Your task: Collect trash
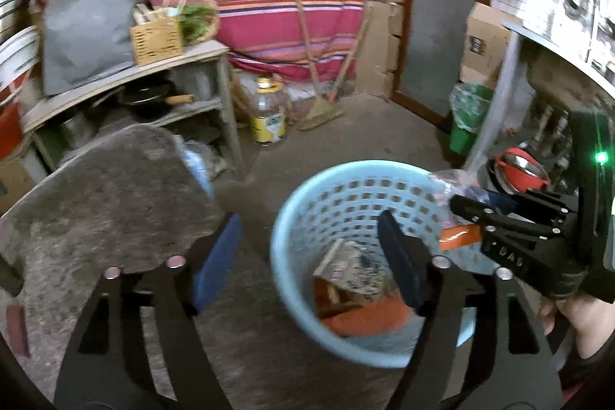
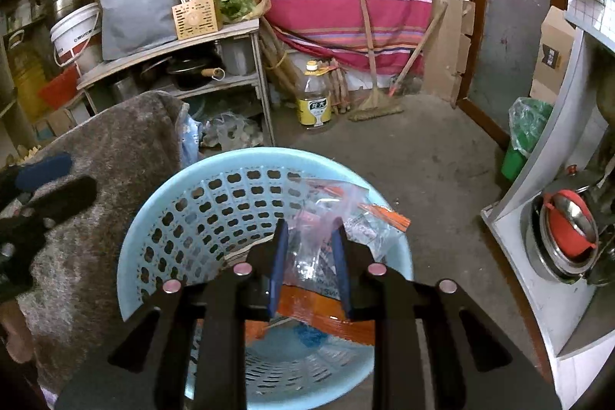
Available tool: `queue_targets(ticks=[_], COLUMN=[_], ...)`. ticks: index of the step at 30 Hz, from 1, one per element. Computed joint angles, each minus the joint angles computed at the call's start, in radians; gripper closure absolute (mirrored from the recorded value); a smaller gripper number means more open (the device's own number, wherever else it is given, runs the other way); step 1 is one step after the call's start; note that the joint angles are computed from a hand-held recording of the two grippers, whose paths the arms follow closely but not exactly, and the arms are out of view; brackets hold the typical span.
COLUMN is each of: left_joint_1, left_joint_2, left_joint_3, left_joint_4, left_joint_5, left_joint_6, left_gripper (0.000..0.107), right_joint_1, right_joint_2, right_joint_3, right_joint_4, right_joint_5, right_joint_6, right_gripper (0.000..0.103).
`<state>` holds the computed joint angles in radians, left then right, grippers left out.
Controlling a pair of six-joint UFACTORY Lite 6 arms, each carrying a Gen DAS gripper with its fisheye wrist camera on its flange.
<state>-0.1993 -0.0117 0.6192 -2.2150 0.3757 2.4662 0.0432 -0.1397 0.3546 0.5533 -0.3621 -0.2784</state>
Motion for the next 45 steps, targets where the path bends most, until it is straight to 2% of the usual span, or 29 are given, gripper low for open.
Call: queue_targets(ticks=[5,7,8,9,10,13,14,15,19,20,21,22,26,30,32,33,34,35,36,37,38,45], left_joint_1=[0.238,0.369,0.432,0.491,0.558,0.733,0.800,0.842,0.958,0.976,0.994,1.009,1.011,1.007,1.006,1.004,1.005,1.003,0.998,0.998,1.003,1.093], left_joint_2=[-0.060,-0.057,-0.043,-0.029,-0.006,0.096,0.153,0.205,0.431,0.485,0.544,0.595,0.789,0.890,0.940,0.968,0.979,1.003,1.014,1.014,1.009,1.014], left_joint_3=[-0.051,-0.045,-0.030,-0.019,0.000,0.088,0.139,0.186,0.412,0.470,0.535,0.597,0.826,0.928,0.995,1.039,1.053,1.091,1.107,1.105,1.096,1.148], left_joint_4=[0.134,0.248,0.293,0.320,0.340,0.402,0.428,0.440,0.483,0.480,0.496,0.529,0.652,0.720,0.841,0.917,0.960,1.024,1.058,1.053,1.032,1.052], left_joint_5=[0.080,0.135,0.159,0.180,0.200,0.248,0.264,0.264,0.235,0.217,0.204,0.200,0.131,0.101,0.108,0.114,0.124,0.137,0.135,0.135,0.141,0.244], left_joint_6=[-0.029,-0.087,-0.101,-0.099,-0.082,-0.063,-0.060,-0.055,-0.068,-0.066,-0.086,-0.122,-0.271,-0.359,-0.489,-0.567,-0.605,-0.668,-0.701,-0.693,-0.668,-0.626], left_gripper=[0.015,0.013,0.012,0.012,0.010,0.009,0.009,0.009,0.009,0.009,0.009,0.009,0.009,0.009,0.010,0.012,0.020,0.033,0.033,0.035,0.044,0.045], right_joint_1=[0.101,0.142,0.159,0.179,0.191,0.257,0.289,0.315,0.445,0.487,0.517,0.561,0.643,0.681,0.703,0.711,0.716,0.721,0.725,0.729,0.736,0.802], right_joint_2=[0.088,0.118,0.136,0.150,0.159,0.201,0.216,0.221,0.247,0.273,0.297,0.336,0.482,0.605,0.671,0.690,0.713,0.737,0.761,0.774,0.799,0.961], right_joint_3=[0.045,0.059,0.067,0.074,0.079,0.117,0.135,0.144,0.206,0.244,0.278,0.330,0.526,0.692,0.785,0.809,0.844,0.881,0.917,0.936,0.977,1.272], right_joint_4=[0.100,0.178,0.197,0.237,0.260,0.391,0.449,0.488,0.595,0.634,0.666,0.712,0.809,0.867,0.917,0.932,0.951,0.969,0.983,0.994,1.022,1.208], right_joint_5=[-0.062,-0.099,-0.114,-0.136,-0.152,-0.195,-0.214,-0.231,-0.289,-0.304,-0.315,-0.338,-0.343,-0.315,-0.314,-0.316,-0.315,-0.312,-0.307,-0.305,-0.302,-0.318], right_joint_6=[-0.027,-0.066,-0.062,-0.074,-0.081,-0.159,-0.192,-0.205,-0.215,-0.232,-0.249,-0.272,-0.361,-0.435,-0.503,-0.519,-0.545,-0.568,-0.587,-0.598,-0.630,-0.876], right_gripper=[0.076,0.063,0.045,0.033,0.033,0.031,0.025,0.021,0.020,0.017,0.008,0.006,0.005,0.005,0.004,0.004,0.004,0.004,0.004,0.004,0.004,0.004])
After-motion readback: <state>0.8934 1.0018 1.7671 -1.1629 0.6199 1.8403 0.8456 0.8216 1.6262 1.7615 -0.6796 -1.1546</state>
